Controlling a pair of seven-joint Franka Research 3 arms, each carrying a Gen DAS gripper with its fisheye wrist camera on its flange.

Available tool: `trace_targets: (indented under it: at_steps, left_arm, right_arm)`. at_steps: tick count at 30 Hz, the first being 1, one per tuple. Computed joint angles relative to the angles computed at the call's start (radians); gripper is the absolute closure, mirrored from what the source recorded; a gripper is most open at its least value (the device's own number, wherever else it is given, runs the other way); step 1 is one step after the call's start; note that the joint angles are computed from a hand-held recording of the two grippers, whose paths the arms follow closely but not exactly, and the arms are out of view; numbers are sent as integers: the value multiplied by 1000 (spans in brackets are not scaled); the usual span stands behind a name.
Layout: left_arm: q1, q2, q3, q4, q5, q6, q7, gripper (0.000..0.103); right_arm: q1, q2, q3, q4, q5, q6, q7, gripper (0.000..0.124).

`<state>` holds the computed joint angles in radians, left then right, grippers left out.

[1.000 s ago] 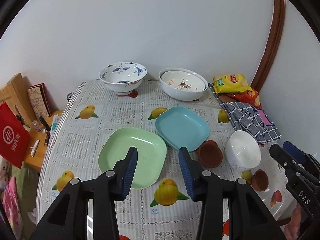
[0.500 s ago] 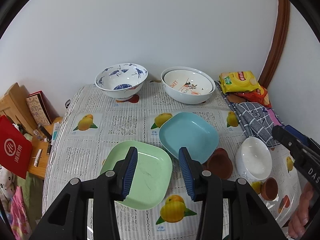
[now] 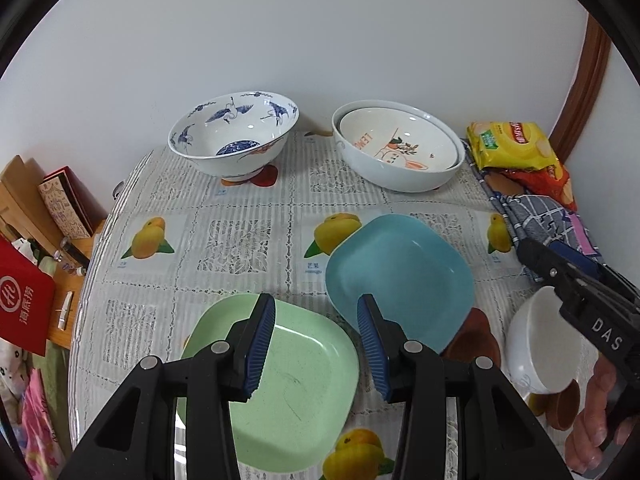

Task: Organize plates and bowls
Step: 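Close both grippers on the blue plate rim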

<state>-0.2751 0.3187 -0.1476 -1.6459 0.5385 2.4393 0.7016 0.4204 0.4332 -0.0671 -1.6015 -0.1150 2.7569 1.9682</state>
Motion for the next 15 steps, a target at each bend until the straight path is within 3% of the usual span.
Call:
trace_targets:
  at_steps: [8, 15]
  left_arm:
    - [-2, 112, 7, 119, -26, -36, 48, 63]
    - [-3, 218, 5, 227, -96, -52, 114, 62]
  right_arm:
    - [-25, 146, 22, 164, 70, -88, -40, 69]
    - [-12, 222, 4, 261, 63, -174, -39, 71]
